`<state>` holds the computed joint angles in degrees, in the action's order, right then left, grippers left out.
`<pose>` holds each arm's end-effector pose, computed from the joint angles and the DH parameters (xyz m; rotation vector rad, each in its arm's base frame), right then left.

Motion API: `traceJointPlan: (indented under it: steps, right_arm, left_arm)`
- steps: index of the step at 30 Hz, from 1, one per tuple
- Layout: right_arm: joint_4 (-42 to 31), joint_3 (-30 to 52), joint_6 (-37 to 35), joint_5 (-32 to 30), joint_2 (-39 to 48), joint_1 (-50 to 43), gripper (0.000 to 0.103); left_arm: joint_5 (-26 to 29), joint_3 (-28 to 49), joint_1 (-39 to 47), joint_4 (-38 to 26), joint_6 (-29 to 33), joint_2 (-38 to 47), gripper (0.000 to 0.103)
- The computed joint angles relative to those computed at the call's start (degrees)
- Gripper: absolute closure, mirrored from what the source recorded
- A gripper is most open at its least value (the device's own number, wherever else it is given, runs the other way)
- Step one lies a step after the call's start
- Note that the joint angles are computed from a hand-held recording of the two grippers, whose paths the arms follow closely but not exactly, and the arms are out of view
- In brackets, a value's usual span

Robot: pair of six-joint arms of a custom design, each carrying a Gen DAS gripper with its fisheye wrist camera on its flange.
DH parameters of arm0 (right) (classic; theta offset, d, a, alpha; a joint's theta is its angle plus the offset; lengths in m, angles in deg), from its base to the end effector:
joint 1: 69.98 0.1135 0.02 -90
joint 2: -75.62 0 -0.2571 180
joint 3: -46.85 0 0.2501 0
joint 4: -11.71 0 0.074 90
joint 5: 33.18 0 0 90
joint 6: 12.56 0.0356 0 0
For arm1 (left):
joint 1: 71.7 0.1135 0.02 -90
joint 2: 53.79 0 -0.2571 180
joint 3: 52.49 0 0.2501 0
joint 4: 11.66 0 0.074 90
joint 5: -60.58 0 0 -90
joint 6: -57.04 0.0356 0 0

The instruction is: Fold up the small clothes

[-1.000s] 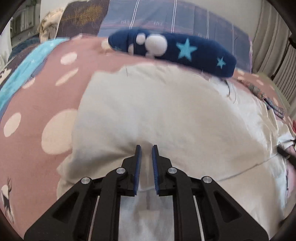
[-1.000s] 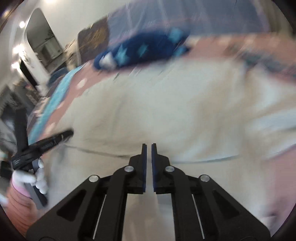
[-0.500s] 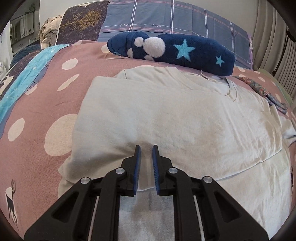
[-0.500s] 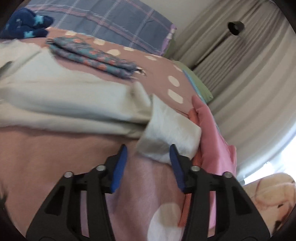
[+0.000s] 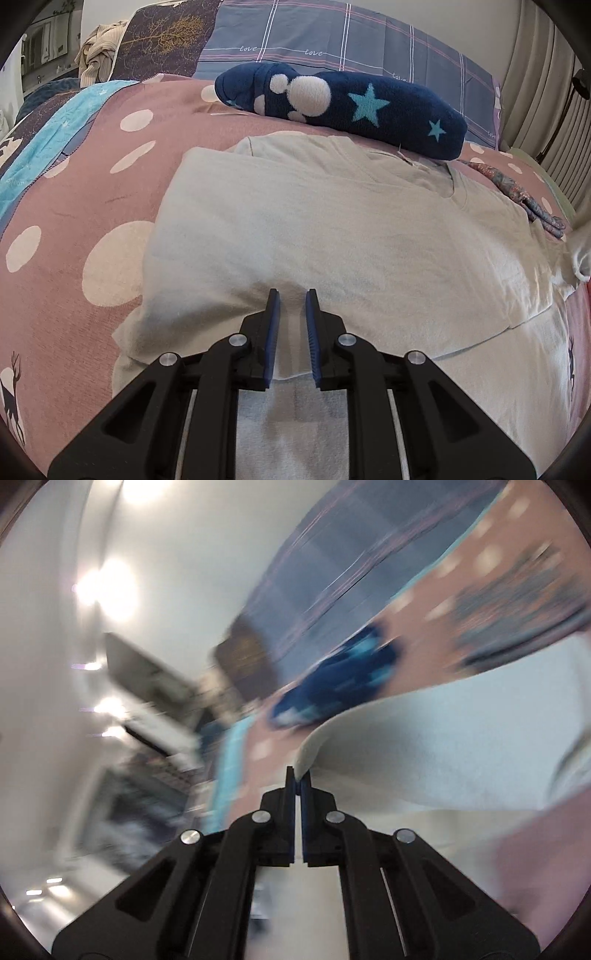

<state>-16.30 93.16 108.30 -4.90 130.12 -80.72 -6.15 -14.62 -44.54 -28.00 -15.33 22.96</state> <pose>0.1941 -0.0049 0.2335 0.1456 2.1158 1.3740 0.1992 0.0864 0.1191 -0.0457 2.4328 -0.1725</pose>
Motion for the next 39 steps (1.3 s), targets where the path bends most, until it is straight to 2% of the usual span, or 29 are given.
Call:
traceJointPlan:
  steps: [2,4,6,8,10,13,14,16,19,20,24,25,26,28,30,31,34,37,39]
  right_arm:
    - [12.32,-1.76,8.52,5.04,5.47,11.13,0.101]
    - [16.37,-0.19,10.43,7.79,12.79,17.05,0.097]
    - [13.74,1.79,7.18,14.87,18.09,22.42,0.089]
    - [11.69,0.34,5.81,22.25,17.29,26.5,0.08]
    - [8.43,-0.7,3.04,26.83,14.57,27.96,0.076]
    - [1.82,-3.15,-2.96,35.72,5.95,29.08,0.071]
    - [0.02,-4.42,-4.85,39.25,2.61,30.61,0.071]
    - [-2.19,-5.27,-8.66,45.15,-0.03,33.38,0.069]
    - [-5.69,-7.59,-11.24,56.38,-4.1,40.11,0.067]
    - [-2.65,-8.26,-11.38,57.2,-2.4,40.61,0.067]
    - [-7.46,-11.33,-10.59,59.84,-10.8,41.63,0.061]
    - [-8.73,-11.89,-10.52,60.21,-12.8,41.15,0.06]
    - [-10.43,-12.37,-10.85,59.66,-15.13,39.49,0.059]
    - [-14.41,-12.94,-12.0,58.03,-19.51,35.35,0.059]
    - [-18.9,-13.11,-14.99,56.04,-23.83,28.52,0.059]
    - [-20.09,-13.14,-16.47,54.98,-24.87,25.0,0.059]
    - [-23.12,-13.23,-22.58,47.39,-26.66,10.0,0.058]
    - [-22.09,-13.94,-24.39,47.36,-24.68,5.74,0.056]
    - [-20.35,-14.63,-23.44,49.97,-22.8,7.53,0.056]
  left_arm:
    - [0.4,0.06,0.23,-0.08,0.03,0.1,0.087]
    - [1.07,0.23,0.67,-0.37,0.16,0.27,0.087]
    - [2.02,0.58,1.2,-0.6,0.36,0.84,0.085]
    - [5.27,1.48,2.64,-1.89,1.71,1.98,0.074]
    - [7.79,2.34,3.43,-3.27,2.99,2.83,0.067]
    - [6.04,1.64,1.59,-3.85,2.65,0.0,0.066]
    - [7.2,1.57,1.11,-5.0,2.94,-1.1,0.066]
    - [13.33,3.3,-0.46,-10.58,2.86,-2.1,0.066]
    - [16.34,4.61,-8.1,-13.39,-0.34,-2.87,0.066]
    - [15.5,4.88,-10.68,-12.86,-1.66,-2.09,0.066]
    - [9.35,7.36,-21.92,-7.06,-9.85,6.31,0.066]
    - [10.28,8.29,-22.4,-7.05,-10.86,7.2,0.089]
    - [12.95,10.02,-22.2,-9.14,-11.05,8.28,0.097]
    - [19.3,11.92,-20.22,-13.09,-12.12,4.99,0.097]
    - [22.64,12.59,-17.43,-16.06,-11.12,-1.86,0.097]
    - [25.19,14.36,-14.58,-19.57,-9.72,-5.93,0.097]
    - [28.64,20.51,-5.79,-28.31,-3.19,-11.96,0.097]
    - [28.51,23.99,0.75,-32.6,2.78,-11.28,0.096]
    - [25.3,23.76,4.03,-31.47,4.89,-9.59,0.096]
